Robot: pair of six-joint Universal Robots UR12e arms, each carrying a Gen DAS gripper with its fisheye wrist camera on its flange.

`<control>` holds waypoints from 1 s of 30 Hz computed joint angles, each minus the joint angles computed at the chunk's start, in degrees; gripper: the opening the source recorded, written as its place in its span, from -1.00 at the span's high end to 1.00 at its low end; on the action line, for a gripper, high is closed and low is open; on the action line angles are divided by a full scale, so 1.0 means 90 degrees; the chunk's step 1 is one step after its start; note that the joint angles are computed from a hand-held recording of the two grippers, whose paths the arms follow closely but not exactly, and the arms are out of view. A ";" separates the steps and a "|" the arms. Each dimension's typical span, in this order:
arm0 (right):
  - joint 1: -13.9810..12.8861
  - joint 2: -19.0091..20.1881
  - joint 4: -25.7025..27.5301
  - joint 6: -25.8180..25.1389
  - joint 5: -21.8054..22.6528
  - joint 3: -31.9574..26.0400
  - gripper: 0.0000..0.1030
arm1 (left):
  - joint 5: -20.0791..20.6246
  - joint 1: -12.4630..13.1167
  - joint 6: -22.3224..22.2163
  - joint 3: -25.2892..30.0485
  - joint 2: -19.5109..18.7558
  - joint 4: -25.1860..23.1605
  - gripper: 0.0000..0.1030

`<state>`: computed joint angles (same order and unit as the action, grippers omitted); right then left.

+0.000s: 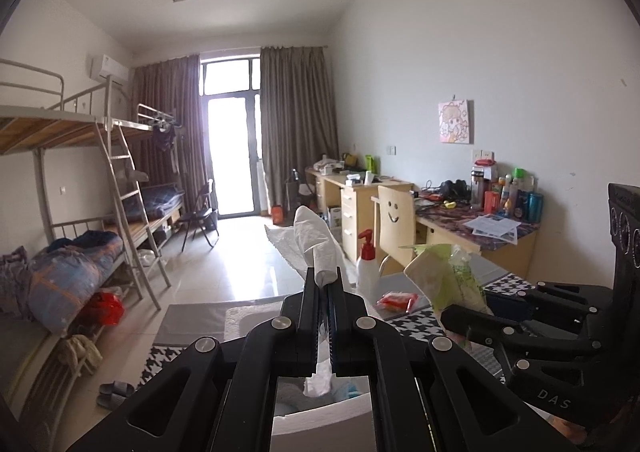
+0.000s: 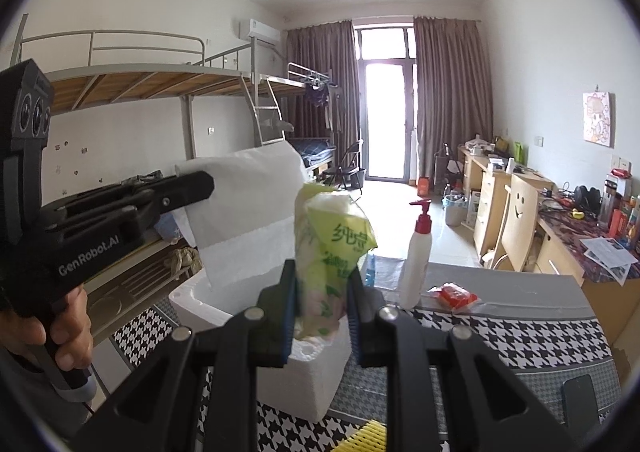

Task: Organize soft objects
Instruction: 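Carry the tissue in left tool and bag in right tool over the foam box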

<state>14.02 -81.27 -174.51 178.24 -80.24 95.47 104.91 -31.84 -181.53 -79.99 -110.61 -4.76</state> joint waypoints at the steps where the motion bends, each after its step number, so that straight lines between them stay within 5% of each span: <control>1: -0.0001 0.0003 0.0010 -0.0011 0.0008 -0.0002 0.49 | -0.0022 0.0009 -0.0021 0.0003 0.0003 -0.0040 0.93; 25: 0.0071 0.0157 0.0373 -0.0029 -0.0078 -0.0237 0.49 | -0.0274 0.0180 -0.0325 0.0044 -0.0013 -0.0828 0.91; 27: 0.0078 0.0169 0.0399 -0.0026 -0.0085 -0.0251 0.49 | -0.0338 0.0207 -0.0374 0.0038 -0.0003 -0.0933 0.81; 30: 0.0090 0.0181 0.0426 -0.0042 -0.0110 -0.0265 0.49 | -0.0386 0.0225 -0.0421 0.0007 0.0017 -0.1044 0.36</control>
<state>14.83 -79.64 -170.68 177.87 -81.23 93.08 101.44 -29.82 -185.32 -79.93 -110.45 -14.16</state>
